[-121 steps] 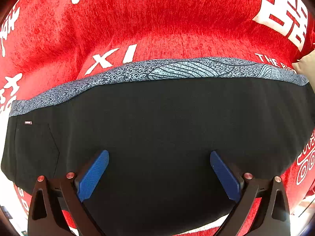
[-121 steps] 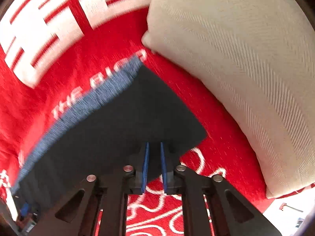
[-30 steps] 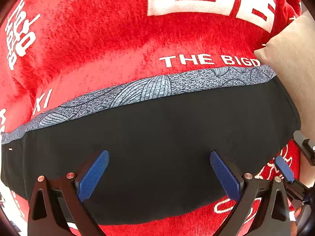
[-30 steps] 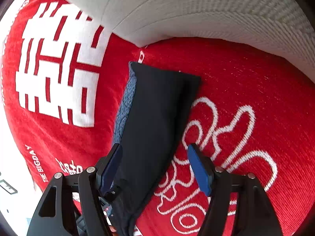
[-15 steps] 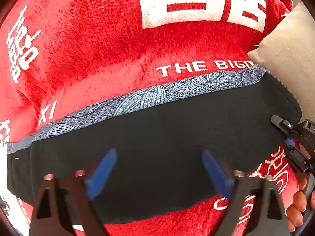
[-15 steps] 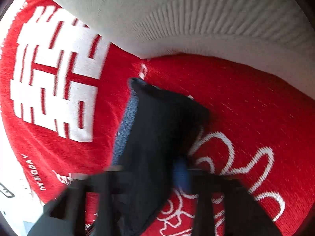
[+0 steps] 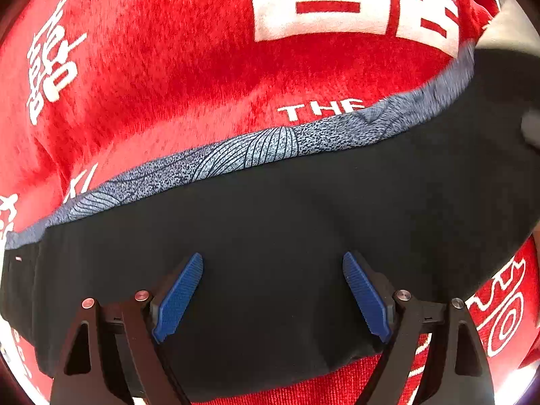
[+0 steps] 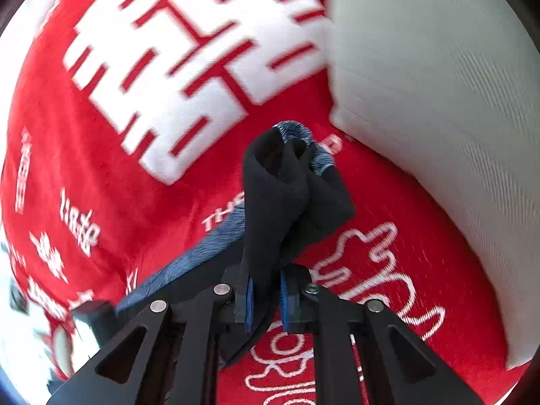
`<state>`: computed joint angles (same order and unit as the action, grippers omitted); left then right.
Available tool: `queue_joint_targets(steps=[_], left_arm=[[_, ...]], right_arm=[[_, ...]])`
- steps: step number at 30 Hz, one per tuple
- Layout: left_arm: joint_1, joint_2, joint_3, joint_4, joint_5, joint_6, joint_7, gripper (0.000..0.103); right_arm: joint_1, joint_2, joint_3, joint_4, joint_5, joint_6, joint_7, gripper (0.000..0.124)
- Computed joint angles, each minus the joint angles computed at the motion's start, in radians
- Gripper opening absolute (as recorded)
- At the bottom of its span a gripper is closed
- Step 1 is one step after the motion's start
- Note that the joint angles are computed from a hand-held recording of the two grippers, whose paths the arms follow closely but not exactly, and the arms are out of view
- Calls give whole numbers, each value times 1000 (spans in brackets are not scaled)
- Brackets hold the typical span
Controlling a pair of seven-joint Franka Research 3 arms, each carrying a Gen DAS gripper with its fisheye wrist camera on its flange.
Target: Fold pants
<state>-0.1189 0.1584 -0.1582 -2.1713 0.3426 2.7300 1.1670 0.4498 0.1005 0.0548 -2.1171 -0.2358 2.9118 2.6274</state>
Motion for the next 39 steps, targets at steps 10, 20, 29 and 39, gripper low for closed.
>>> queue_joint_targets(steps=[10,20,29,39], left_arm=[[105,-22,-69,24,-410,-84,388,86],[221,-140,115,-29,-342,-150,445,86],[325,-85,149,27,-299,-222,468,86],[328,-134,124,62,-551,-348,697,86]], right_arm=[[86,84,37,247,-92,-204,-194,12],[278,341,16,644,-191,-478,-249,12],[485,713,-41,1096,-157,-802,-402,19],[414,417,-6,705,-38,-581,-373,52]])
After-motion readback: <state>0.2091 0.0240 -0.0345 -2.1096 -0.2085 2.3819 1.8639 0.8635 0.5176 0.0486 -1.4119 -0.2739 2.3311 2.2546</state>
